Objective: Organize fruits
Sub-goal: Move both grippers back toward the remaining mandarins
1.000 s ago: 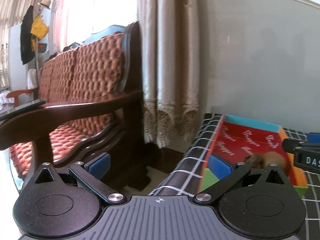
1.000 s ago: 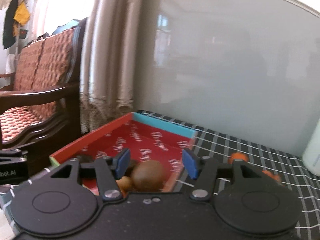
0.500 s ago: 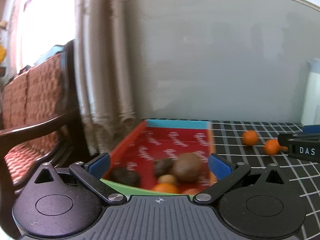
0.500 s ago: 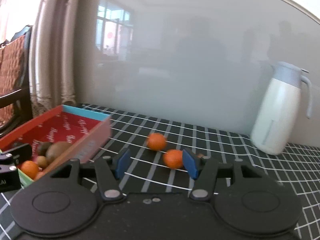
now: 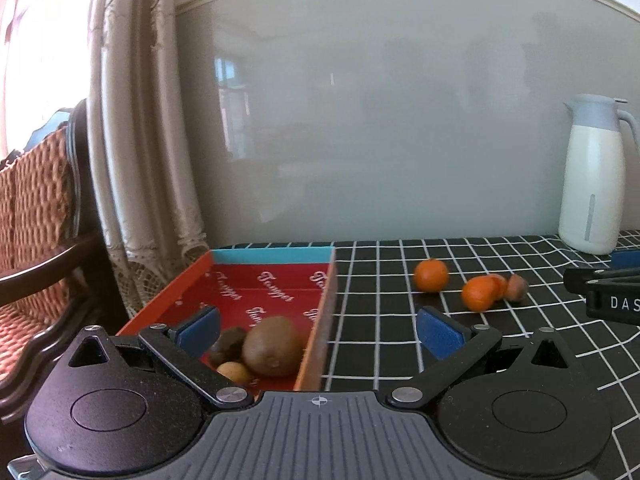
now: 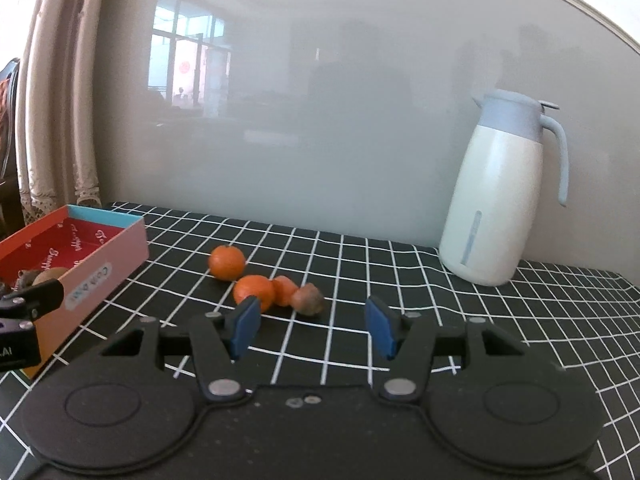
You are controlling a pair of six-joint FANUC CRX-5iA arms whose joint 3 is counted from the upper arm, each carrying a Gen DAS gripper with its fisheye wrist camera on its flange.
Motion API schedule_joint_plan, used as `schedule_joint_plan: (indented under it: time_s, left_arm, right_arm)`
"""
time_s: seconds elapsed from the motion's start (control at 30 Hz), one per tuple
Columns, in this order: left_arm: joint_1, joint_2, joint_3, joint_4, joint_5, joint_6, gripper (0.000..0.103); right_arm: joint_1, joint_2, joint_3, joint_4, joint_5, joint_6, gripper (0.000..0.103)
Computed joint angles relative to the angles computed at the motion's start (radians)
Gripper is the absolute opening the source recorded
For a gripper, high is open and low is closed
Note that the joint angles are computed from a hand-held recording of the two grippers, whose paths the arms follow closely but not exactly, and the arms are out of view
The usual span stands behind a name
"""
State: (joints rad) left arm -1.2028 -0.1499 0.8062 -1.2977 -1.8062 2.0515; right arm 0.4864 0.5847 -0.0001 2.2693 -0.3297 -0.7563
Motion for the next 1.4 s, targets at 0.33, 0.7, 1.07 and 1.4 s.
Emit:
schedule_joint_plan:
  time_s: [0.33, 0.7, 1.07, 1.4]
  left_arm:
    - [0.051, 0.033, 0.017, 0.072, 0.041, -0.011, 0.103]
    - [0.104, 0.068, 0.031, 0.148, 0.096, -0.016, 0.103]
    - [0.121, 0.101, 0.045, 0.184, 0.135, -0.011, 0.103]
    - [0.166, 0.148, 0.067, 0.253, 0.186, -0.025, 0.103]
  right_arm:
    - [-0.018, 0.001, -0.014, 0.001, -0.002, -0.012, 0.057]
    - [-0.040, -0.002, -0.030, -0.004, -0.011, -0.008, 0.057]
    - [-0.073, -0.017, -0.059, 0.009, -0.012, -0.028, 0.057]
    - [-0.103, -0.028, -0.082, 0.012, -0.015, -0.050, 0.057]
